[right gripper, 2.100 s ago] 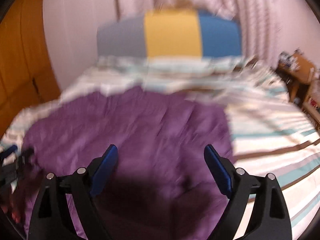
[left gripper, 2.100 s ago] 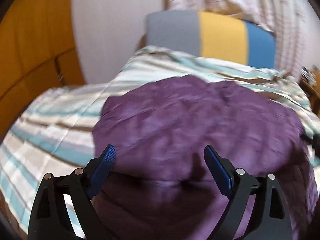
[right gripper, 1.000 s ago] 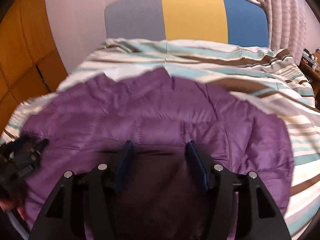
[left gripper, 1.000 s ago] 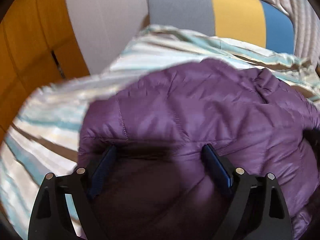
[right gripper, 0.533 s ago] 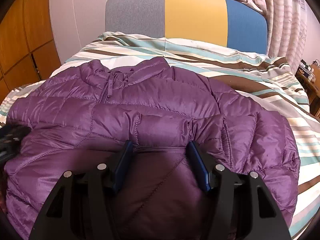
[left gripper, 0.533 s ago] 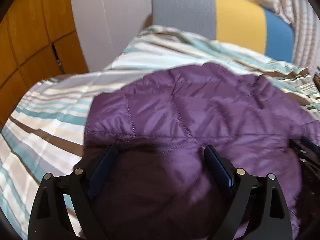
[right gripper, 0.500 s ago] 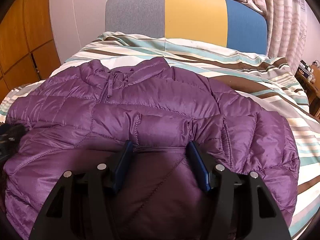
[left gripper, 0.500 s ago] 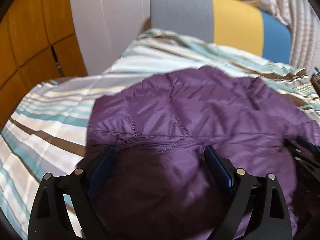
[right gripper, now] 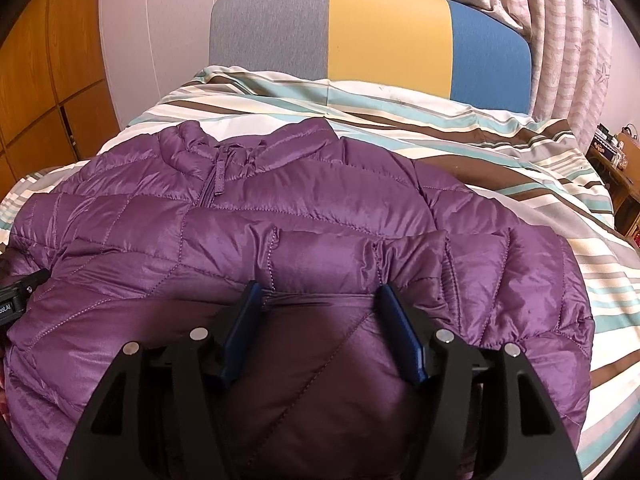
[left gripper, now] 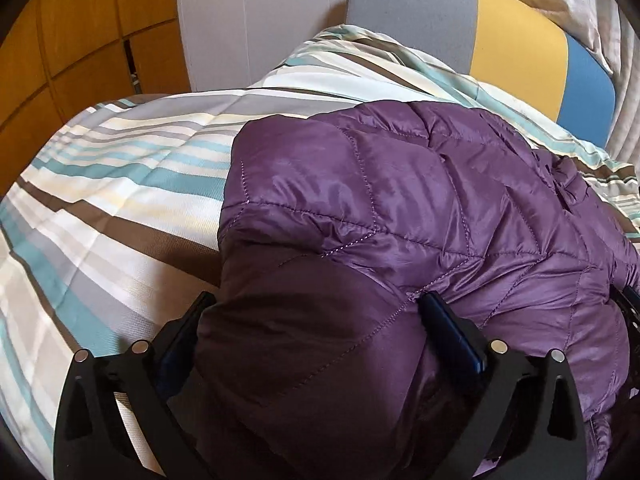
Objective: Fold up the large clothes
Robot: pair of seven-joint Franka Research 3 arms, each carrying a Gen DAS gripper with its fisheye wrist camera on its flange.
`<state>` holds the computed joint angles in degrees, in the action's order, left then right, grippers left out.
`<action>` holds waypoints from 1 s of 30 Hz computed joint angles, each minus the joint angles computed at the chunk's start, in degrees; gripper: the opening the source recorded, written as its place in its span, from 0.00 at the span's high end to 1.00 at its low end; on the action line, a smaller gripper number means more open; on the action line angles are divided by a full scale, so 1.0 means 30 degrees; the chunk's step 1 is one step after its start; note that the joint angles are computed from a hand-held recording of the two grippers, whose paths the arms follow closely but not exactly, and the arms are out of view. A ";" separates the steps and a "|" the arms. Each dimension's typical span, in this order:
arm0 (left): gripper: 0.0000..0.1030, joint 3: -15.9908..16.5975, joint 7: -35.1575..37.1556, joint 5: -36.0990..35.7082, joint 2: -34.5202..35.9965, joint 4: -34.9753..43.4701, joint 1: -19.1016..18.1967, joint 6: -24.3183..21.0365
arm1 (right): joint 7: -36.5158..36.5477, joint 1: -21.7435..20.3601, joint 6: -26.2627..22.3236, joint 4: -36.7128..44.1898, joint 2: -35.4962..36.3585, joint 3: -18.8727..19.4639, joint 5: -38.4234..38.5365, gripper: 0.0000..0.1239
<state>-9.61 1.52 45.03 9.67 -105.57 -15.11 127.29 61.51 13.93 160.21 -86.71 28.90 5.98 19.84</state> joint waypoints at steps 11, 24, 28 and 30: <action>0.03 0.0006 -0.0365 0.0238 -0.0156 -0.0304 0.0042 0.0371 | 0.2177 0.0591 0.1425 -0.3880 -0.2889 -0.1887 -0.0755 0.35; 0.03 -0.0363 0.0729 -0.0191 -0.0305 0.0383 -0.0451 -0.1768 | 0.4570 0.0243 0.0210 -0.2994 -0.1995 -0.1829 -0.3227 0.28; 0.03 -0.0857 0.0263 0.0878 -0.1148 -0.0253 -0.1088 -0.2691 | 0.5214 0.0596 0.0561 -0.3205 -0.2072 -0.2203 -0.3840 0.25; 0.03 -0.1021 0.0939 0.1062 -0.0785 0.0098 -0.1287 -0.3691 | 0.5492 0.0708 0.0675 -0.3356 -0.2169 -0.2342 -0.4162 0.24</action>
